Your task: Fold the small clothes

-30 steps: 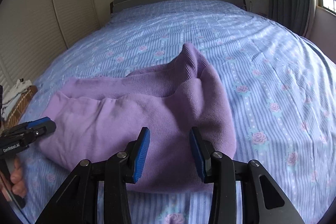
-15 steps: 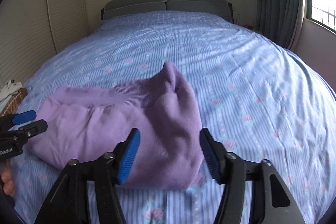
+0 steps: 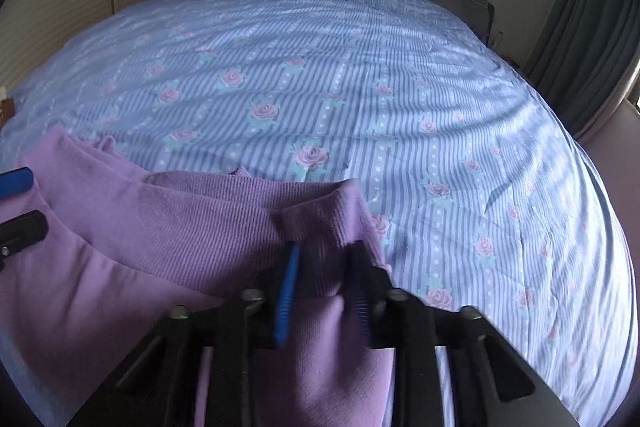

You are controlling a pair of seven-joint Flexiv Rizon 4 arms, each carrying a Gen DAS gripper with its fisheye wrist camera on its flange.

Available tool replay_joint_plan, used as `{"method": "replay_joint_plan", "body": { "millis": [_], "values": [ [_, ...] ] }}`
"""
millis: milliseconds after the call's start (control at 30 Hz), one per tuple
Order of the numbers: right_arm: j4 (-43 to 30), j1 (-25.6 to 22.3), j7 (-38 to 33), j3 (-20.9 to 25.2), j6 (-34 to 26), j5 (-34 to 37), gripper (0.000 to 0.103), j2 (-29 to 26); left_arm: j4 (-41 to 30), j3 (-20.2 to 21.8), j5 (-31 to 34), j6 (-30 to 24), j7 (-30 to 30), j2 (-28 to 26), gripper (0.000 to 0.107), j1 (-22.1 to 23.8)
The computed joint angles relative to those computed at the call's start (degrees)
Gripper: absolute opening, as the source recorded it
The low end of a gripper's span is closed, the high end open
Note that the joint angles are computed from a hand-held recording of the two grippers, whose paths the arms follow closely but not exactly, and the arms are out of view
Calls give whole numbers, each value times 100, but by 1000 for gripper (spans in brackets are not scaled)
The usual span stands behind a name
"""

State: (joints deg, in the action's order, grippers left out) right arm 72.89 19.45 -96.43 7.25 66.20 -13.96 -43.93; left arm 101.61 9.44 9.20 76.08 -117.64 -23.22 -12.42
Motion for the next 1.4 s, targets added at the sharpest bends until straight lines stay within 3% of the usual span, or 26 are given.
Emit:
{"method": "replay_joint_plan", "body": {
  "millis": [67, 200, 267, 333, 467, 500, 633, 733, 933, 1133, 1233, 1400],
  "values": [
    [-153, -40, 142, 13, -36, 107, 6, -76, 54, 10, -6, 68, -44, 3, 71, 11],
    [-759, -146, 271, 207, -605, 433, 6, -336, 97, 47, -4, 153, -126, 30, 71, 3],
    [-631, -156, 254, 223, -491, 530, 7, -251, 136, 77, 20, 159, -161, 93, 71, -33],
    [-417, -315, 140, 426, -317, 792, 14, -77, 173, 170, 143, 153, -280, 195, 71, -133],
    [500, -639, 80, 665, 367, 1335, 54, 570, 274, 379, 566, 38, -812, 518, 71, -404],
    [753, -795, 16, 813, 522, 1518, 56, 751, 300, 394, 695, -6, -976, 614, 71, -450],
    [1408, -1687, -413, 1692, 713, 2651, 56, 1289, 351, 495, 1459, -449, -1896, 1036, 71, -747],
    [1620, -2335, -819, 2282, 447, 3754, 57, 1520, 374, 422, 1914, -894, -2487, 1279, 71, -873],
    [1463, -2827, -949, 2590, -275, 5409, 57, 1343, 549, 38, 2319, -1248, -3070, 1561, 71, -759],
    [1070, -2604, -541, 2292, -796, 6192, 57, 962, 755, -376, 2441, -1429, -3236, 1812, 71, -451],
    [952, -2394, -555, 2099, -679, 6488, 57, 879, 794, -569, 2487, -1457, -3281, 1883, 71, -252],
    [719, -1795, -394, 1676, -296, 6290, 57, 772, 855, -790, 2525, -1450, -3358, 1944, 71, 11]
  ]
}}
